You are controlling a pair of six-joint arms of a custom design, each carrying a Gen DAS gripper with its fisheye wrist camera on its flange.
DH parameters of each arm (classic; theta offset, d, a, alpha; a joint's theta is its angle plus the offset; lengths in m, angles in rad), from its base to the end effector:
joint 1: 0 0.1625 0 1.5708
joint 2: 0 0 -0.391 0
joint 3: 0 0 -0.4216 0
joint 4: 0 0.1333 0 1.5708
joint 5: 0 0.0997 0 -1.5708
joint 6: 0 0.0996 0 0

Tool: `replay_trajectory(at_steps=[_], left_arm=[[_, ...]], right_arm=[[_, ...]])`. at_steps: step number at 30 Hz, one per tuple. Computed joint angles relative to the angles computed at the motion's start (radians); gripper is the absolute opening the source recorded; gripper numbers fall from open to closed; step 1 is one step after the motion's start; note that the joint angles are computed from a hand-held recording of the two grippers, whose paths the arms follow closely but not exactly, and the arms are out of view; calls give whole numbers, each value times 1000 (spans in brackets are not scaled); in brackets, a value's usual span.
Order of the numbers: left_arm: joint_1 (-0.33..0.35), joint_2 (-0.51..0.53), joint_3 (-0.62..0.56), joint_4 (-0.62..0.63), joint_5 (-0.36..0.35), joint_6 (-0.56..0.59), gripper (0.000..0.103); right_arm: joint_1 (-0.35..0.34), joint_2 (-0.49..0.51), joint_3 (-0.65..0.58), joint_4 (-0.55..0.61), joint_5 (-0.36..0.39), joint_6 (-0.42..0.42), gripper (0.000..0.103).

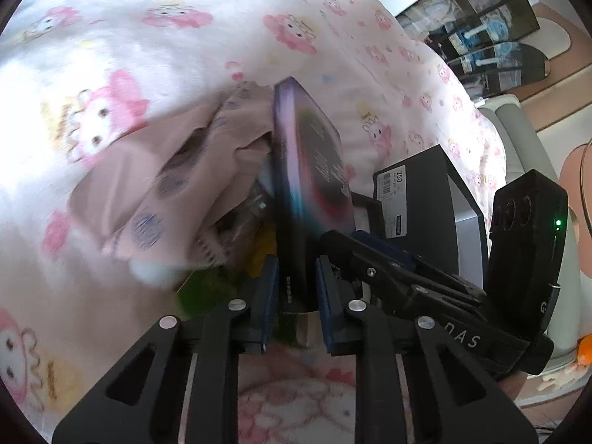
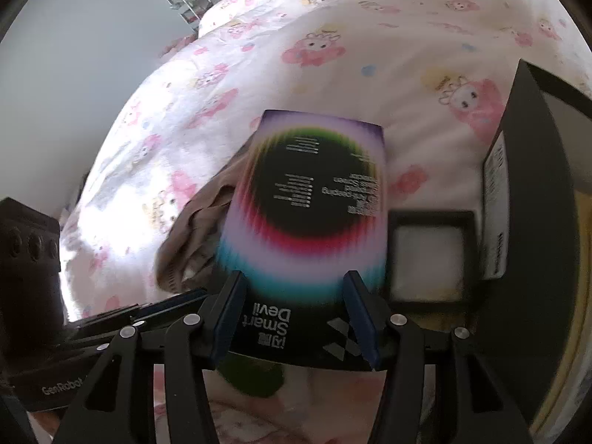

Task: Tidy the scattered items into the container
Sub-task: 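Grasp the black Smart Devil box with the left gripper and lift it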

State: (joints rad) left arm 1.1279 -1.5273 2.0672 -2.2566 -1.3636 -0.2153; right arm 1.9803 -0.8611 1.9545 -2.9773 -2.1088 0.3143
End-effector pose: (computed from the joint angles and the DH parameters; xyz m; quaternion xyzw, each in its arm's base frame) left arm -0.0717 -0.5099 0.2545 0.1052 0.9864 -0.1019 0.0742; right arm 0.3023 -0.4898 0.0340 0.0039 -0.9531 0.2335 0.1923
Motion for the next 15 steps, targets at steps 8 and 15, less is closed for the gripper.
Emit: replay_trajectory(at_steps=[8, 15], left_arm=[[-11, -69, 30, 47, 107, -16, 2], [28, -41, 3, -8, 3, -10, 11]], right_arm=[[58, 12, -16, 11, 13, -17, 52], [55, -38, 33, 74, -82, 88, 53]])
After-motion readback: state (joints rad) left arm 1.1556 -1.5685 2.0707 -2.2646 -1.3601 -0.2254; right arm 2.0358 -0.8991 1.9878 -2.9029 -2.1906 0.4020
